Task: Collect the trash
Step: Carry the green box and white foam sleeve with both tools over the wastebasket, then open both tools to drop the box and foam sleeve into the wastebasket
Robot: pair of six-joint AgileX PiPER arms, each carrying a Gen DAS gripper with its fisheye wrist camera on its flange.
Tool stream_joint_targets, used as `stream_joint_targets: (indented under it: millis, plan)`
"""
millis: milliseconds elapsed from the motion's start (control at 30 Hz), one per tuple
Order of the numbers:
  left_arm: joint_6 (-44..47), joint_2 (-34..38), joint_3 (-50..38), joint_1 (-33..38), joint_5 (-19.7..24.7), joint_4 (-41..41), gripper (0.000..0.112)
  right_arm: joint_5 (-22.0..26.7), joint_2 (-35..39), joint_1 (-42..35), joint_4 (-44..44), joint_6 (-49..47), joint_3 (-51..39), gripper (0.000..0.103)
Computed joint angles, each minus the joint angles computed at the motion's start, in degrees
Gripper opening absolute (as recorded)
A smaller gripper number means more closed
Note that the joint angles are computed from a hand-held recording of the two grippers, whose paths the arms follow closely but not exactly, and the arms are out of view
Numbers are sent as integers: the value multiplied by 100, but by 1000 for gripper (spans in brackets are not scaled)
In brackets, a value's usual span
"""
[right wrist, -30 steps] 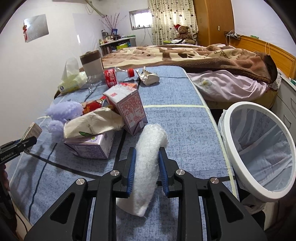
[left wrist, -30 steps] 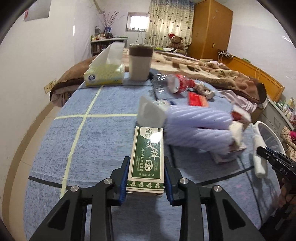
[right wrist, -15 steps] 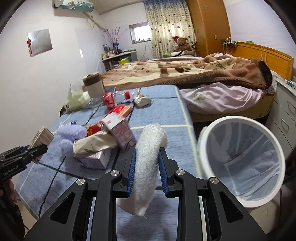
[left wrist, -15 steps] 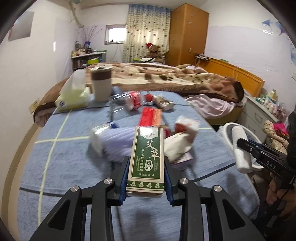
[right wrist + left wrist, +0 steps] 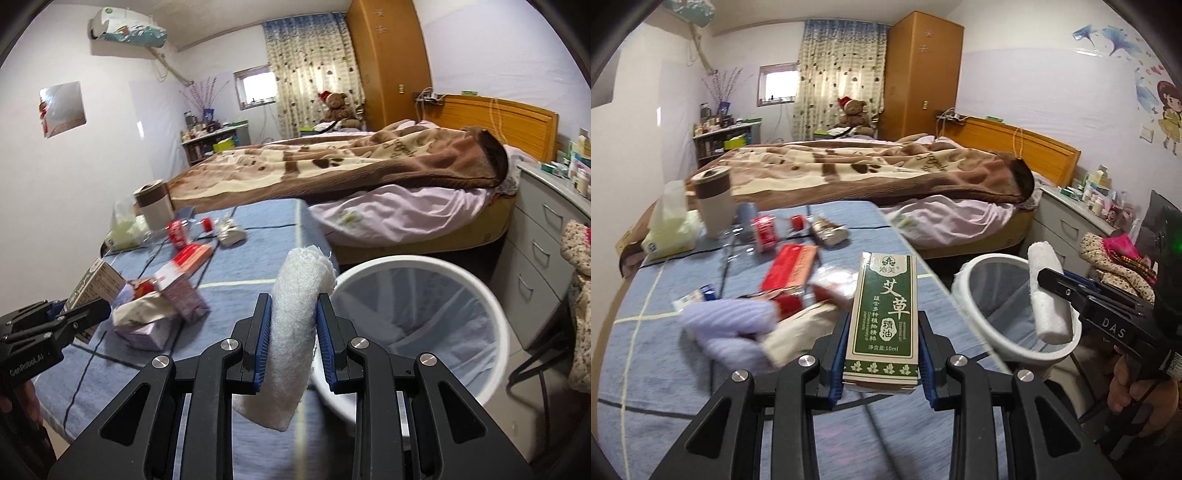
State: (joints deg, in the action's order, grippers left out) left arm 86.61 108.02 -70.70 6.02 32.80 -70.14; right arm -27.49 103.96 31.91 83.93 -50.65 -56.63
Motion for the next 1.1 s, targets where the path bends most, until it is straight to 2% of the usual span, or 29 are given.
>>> stream_joint_targets:
  millis: [300, 567, 767, 867, 1100]
  plan:
    - [-140, 178, -218, -933, -111, -67, 33, 49, -162, -589, -82, 13, 336, 25]
    - [-250, 496, -543, -1577, -39, -68, 33, 335, -92, -1099, -128, 19, 505, 25]
    - [-957, 884, -995, -2071, -301, 533, 33, 608, -19, -1461, -160, -67, 590, 25]
    - [-1370, 1159, -1342, -2196, -151, 825, 33, 715, 14, -1573, 0, -293, 576, 25]
    - [-2043, 1596, -1909, -2443, -165, 1423, 33, 866, 214, -1802, 256, -731, 499, 26]
